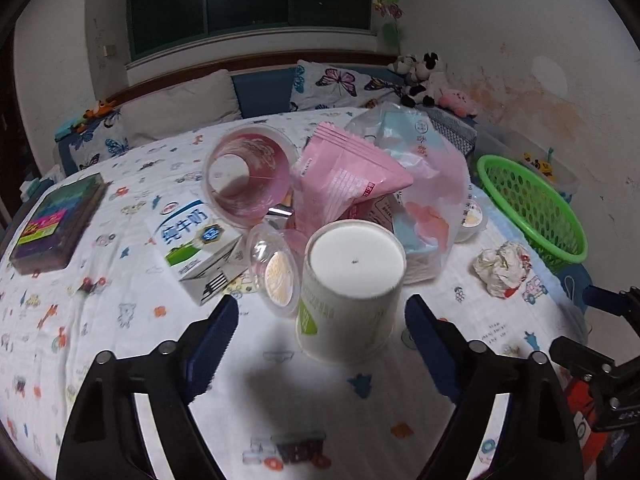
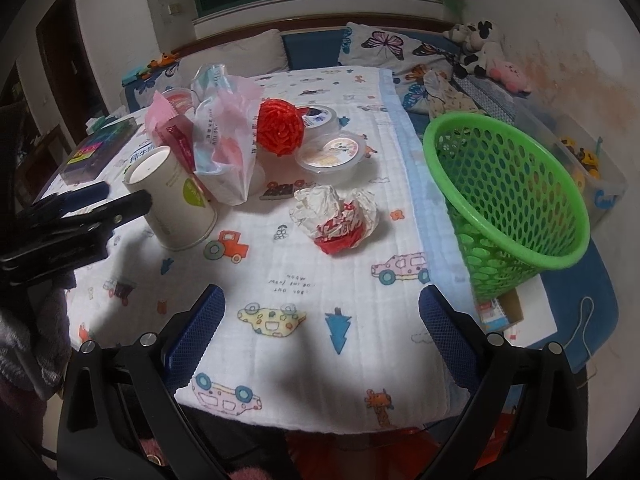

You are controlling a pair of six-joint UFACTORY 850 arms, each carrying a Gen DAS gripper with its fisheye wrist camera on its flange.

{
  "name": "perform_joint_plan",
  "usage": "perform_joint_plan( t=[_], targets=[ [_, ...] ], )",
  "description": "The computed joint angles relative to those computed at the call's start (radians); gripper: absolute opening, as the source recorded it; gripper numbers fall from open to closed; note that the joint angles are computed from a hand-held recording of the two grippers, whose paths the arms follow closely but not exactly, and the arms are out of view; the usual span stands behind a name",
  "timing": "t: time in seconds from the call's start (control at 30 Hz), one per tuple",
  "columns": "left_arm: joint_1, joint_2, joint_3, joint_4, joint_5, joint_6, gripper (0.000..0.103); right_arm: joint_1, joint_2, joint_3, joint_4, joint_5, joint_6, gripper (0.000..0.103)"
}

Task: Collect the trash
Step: 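Grasp the upside-down white paper cup with the left tool, then grasp the clear plastic bag with the right tool while the left tool holds the white cup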

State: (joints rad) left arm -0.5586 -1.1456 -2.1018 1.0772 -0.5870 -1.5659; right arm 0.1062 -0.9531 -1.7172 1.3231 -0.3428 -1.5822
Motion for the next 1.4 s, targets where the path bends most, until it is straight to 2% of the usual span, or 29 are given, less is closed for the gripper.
perform_joint_plan(
  t=[0.2, 0.27, 0.37, 0.47, 0.57, 0.7, 0.97, 1.4],
  targets=[
    [0.018, -0.030, -0.041, -0.024, 0.060, 0.058, 0.079, -0.001, -0.015, -0.024, -0.016, -0.005, 0.018, 0.096],
    [0.018, -0.048, -0.070, -0.035, 0.053, 0.085, 0.077, -0.001, -0.020, -0.033, -0.028, -0.006, 0.031, 0.096],
    [0.024, -0.064, -0.096, -0.077, 0.064, 0.129, 0.065, -0.001, -0.025, -0.044, -0.034, -0.014, 0.036, 0.095],
    [0.026, -0.066, -0.098, -0.065, 0.086, 0.120, 0.057, -0.003, -0.025, -0.045, -0.023, -0.015, 0.021, 0.095],
    [0.020, -0.064, -0.093, -0.026, 0.084, 0.100, 0.057, -0.004, -0.027, -0.049, -0.022, -0.020, 0.021, 0.093],
    [0.014, -0.035, -0.047, 0.037, 0.094, 0.029, 0.056, -0.004, -0.022, -0.045, -0.009, -0.027, 0.004, 0.091],
    [0.002, 0.088, 0.144, 0.251, 0.122, -0.231, 0.056, 0.002, -0.015, -0.052, 0.053, -0.056, -0.084, 0.087],
    [-0.015, 0.228, 0.361, 0.445, 0.064, -0.514, 0.056, 0.024, -0.035, -0.113, 0.036, -0.134, -0.101, 0.078]
  ],
)
